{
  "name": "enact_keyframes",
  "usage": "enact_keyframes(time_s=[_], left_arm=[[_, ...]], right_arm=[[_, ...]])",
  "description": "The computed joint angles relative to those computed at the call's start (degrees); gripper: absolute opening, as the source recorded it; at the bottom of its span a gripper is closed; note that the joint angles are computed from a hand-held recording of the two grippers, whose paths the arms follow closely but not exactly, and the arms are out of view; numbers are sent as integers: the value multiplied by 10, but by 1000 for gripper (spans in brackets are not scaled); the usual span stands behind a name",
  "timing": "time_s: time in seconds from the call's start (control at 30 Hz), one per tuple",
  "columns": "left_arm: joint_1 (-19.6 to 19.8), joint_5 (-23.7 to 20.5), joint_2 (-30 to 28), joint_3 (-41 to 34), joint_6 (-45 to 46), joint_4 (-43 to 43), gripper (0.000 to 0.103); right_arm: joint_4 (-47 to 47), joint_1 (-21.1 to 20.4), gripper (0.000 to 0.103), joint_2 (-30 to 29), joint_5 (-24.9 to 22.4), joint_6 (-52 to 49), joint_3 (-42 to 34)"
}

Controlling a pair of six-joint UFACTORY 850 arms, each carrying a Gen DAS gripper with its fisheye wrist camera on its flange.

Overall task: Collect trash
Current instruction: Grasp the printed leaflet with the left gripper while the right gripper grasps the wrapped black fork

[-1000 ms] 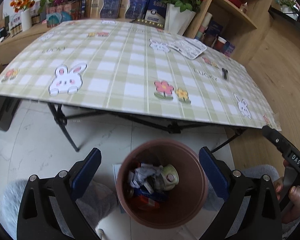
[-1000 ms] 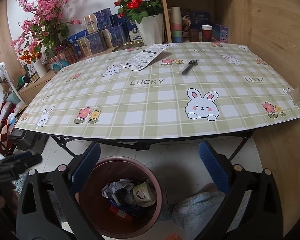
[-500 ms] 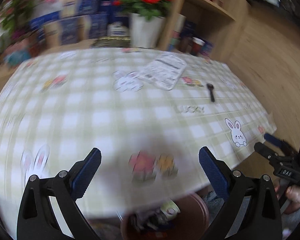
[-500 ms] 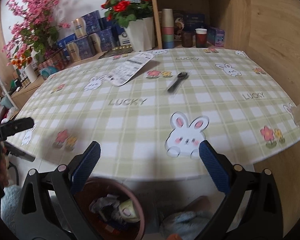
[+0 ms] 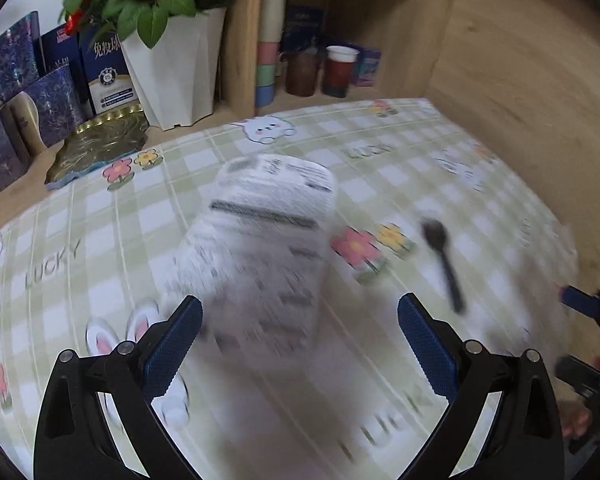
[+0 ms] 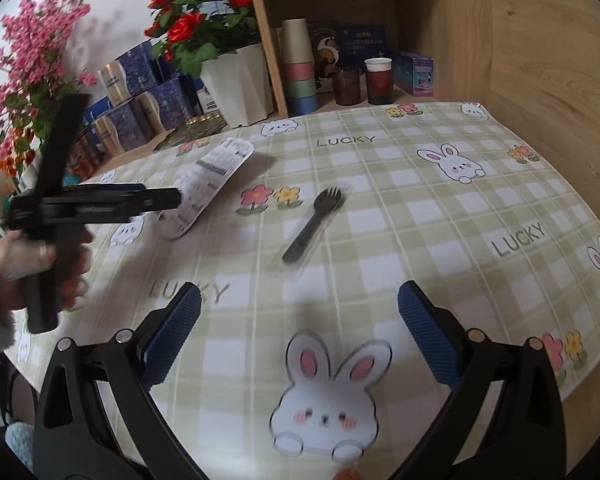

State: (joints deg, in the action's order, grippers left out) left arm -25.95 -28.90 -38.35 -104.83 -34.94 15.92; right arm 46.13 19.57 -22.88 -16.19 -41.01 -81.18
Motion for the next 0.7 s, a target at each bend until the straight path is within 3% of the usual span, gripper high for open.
enact_keyframes(time_s=[0.1,0.37,0.53,0.63,0.7], left_arm=[[17,1,-30,-39,88,-75,96],[14,-120,-126,-181,100,-25,96],[-4,-188,-168,-245,74,57,96],[-3,-177,-160,-230,62,64,95],[-1,-178,-157,-226,46,73,86]], right_arm=[[0,-3,97,-19,-6,5,-24],[-24,-5,97,-59,-22,34,-73],[-83,-2,97,-91,-48,99,-115],[-80,0,97,-100,-59,98,-126],[-79,2,97,-102,-61,96,-127]])
